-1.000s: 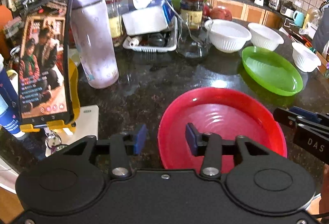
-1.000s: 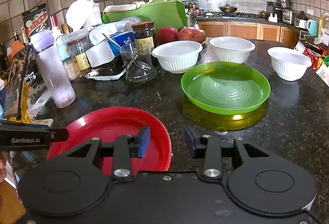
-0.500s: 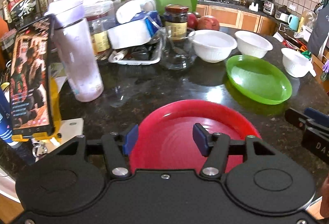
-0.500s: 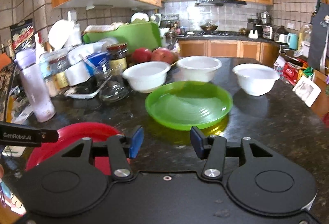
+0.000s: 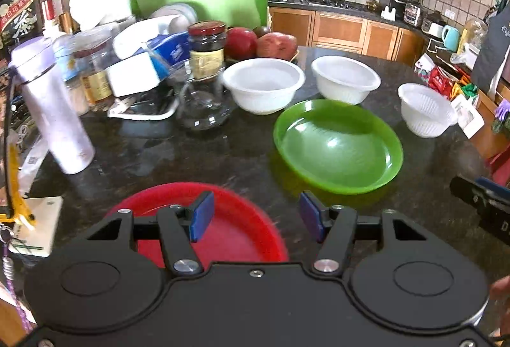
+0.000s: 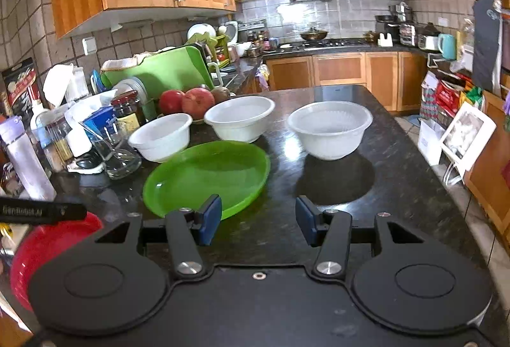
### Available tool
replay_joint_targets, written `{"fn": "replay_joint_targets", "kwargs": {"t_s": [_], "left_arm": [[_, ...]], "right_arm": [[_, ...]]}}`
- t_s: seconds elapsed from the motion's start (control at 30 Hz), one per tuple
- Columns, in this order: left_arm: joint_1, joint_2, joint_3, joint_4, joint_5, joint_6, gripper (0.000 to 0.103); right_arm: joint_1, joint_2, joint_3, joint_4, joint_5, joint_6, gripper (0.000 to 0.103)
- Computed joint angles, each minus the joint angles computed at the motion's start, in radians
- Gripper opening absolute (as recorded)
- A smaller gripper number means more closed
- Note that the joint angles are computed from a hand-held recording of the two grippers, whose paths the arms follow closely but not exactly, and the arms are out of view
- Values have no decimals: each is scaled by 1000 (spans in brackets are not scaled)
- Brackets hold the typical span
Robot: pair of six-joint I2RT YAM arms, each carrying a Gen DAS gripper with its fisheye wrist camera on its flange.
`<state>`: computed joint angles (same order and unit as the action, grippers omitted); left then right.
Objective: Organize plates and bowls
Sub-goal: 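Open the right tool and move it to the green plate rim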
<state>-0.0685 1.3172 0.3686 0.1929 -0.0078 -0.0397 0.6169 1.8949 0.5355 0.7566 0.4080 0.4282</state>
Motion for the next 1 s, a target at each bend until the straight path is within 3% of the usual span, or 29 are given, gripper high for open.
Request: {"fn": "replay_joint_targets", "kwargs": {"t_s": [0.2, 0.37, 0.63, 1.0], "left_arm": [[-130, 113, 95, 13, -127, -143, 63], [-175, 196, 167, -8, -205, -209, 63], [-198, 350, 294, -41, -293, -211, 62], [-139, 534, 476, -123, -233, -181, 62]], "right_arm": [[-151, 27, 18, 79, -177, -220, 54], [-222, 84, 116, 44, -312, -306, 53], [-262, 221, 356, -155, -440, -286, 49], [-275, 430, 686, -376, -472, -296, 47]]}}
